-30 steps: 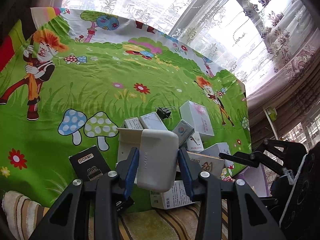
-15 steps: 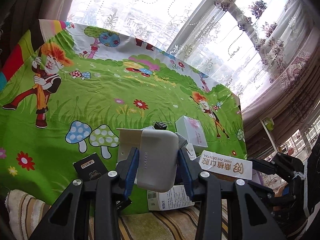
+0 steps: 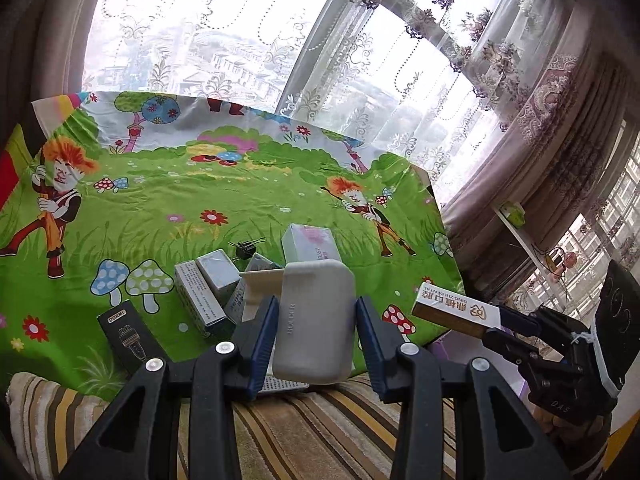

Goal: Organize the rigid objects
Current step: 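Lower the printed box into the purple box and open the right gripper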

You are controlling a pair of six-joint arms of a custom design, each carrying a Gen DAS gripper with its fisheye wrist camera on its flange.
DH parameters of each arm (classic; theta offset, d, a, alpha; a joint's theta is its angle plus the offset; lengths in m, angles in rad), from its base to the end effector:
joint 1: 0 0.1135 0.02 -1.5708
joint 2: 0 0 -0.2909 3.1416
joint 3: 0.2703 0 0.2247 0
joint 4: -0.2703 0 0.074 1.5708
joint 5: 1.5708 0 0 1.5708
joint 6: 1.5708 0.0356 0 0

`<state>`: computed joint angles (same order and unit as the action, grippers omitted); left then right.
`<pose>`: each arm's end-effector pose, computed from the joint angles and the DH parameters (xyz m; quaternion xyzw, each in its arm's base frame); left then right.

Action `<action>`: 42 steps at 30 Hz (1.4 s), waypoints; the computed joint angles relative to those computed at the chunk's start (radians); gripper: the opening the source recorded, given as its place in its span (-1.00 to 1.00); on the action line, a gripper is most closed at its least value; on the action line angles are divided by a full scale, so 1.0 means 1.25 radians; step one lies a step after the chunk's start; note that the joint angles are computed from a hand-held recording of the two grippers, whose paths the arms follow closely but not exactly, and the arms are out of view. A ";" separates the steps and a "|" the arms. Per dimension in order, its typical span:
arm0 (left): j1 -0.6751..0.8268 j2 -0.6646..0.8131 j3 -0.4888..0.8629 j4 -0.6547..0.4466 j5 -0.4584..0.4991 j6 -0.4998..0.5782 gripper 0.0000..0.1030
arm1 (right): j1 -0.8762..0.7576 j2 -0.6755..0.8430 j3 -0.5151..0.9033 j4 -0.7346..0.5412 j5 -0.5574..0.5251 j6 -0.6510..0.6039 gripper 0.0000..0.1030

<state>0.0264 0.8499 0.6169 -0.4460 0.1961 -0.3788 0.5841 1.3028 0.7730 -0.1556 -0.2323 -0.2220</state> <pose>0.1374 -0.0033 0.2720 -0.1393 0.8880 -0.1622 0.4071 0.1992 0.1415 0.2676 -0.3977 0.8061 0.1796 0.3997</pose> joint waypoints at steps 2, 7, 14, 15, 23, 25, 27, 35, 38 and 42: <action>-0.092 0.009 0.015 -0.001 -0.056 -0.033 -0.20 | -0.048 -0.030 -0.022 -0.010 -0.030 0.007 -0.31; -0.310 0.066 0.052 0.003 -0.175 -0.112 -0.20 | -0.194 -0.088 -0.075 -0.047 -0.103 0.001 -0.31; -0.544 0.211 0.116 0.050 -0.239 -0.198 -0.20 | -0.411 -0.119 -0.111 -0.097 -0.188 -0.056 -0.31; -0.574 0.236 0.130 0.056 -0.246 -0.204 -0.20 | -0.438 -0.120 -0.112 -0.101 -0.193 -0.067 -0.31; -0.717 0.419 0.243 0.077 -0.234 -0.222 -0.20 | -0.613 -0.062 -0.125 -0.112 -0.217 -0.119 -0.31; -0.742 0.460 0.271 0.077 -0.230 -0.221 -0.20 | -0.659 -0.042 -0.125 -0.111 -0.225 -0.129 -0.31; -0.765 0.496 0.301 0.073 -0.234 -0.214 -0.20 | -0.698 -0.025 -0.121 -0.111 -0.230 -0.136 -0.31; -0.792 0.633 0.394 0.061 -0.177 -0.198 -0.18 | -0.764 -0.002 -0.120 -0.093 -0.228 -0.138 -0.30; -0.791 0.669 0.412 0.041 -0.151 -0.195 0.06 | -0.776 0.010 -0.129 -0.072 -0.219 -0.134 -0.30; -0.785 0.667 0.402 0.053 -0.139 -0.199 0.17 | -0.788 0.047 -0.132 -0.067 -0.208 -0.137 -0.26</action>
